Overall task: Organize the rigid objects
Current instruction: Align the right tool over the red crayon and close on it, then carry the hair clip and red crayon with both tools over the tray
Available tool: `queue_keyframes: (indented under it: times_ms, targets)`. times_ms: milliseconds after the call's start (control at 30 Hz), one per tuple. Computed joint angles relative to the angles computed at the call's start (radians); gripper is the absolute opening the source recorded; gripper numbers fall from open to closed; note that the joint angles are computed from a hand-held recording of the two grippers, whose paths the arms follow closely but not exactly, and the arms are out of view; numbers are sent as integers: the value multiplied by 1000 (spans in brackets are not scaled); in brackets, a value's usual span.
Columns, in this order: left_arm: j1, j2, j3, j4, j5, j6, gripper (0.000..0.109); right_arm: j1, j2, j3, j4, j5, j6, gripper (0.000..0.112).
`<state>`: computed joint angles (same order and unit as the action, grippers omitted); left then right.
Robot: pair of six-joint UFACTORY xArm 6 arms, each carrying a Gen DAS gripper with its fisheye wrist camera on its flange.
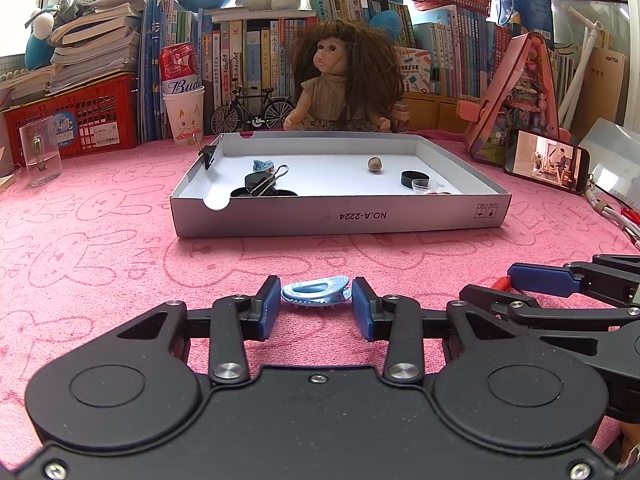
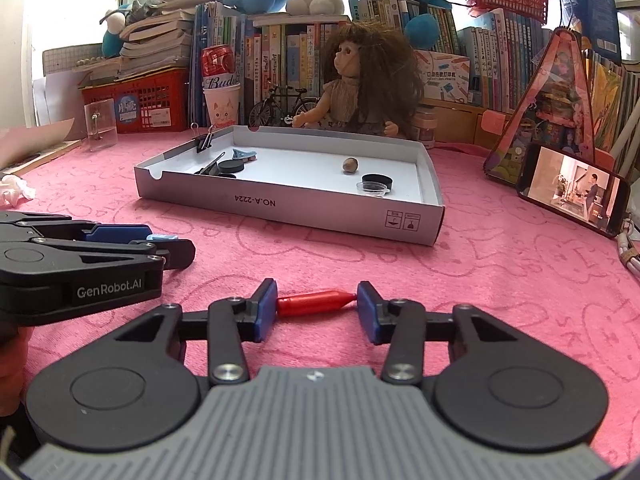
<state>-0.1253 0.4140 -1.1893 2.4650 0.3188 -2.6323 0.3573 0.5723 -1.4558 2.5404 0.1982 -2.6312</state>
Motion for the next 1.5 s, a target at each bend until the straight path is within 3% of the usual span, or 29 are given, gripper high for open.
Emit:
queue_keyframes:
  times_ms: [867,1500]
  targets:
    - [15,-18,-10,12,-17,-23,37,7,16,-54,20,-16,42,48]
    - [47,13,-117,-7,-59,18,37,13,70,-177,-20,-57,137,48]
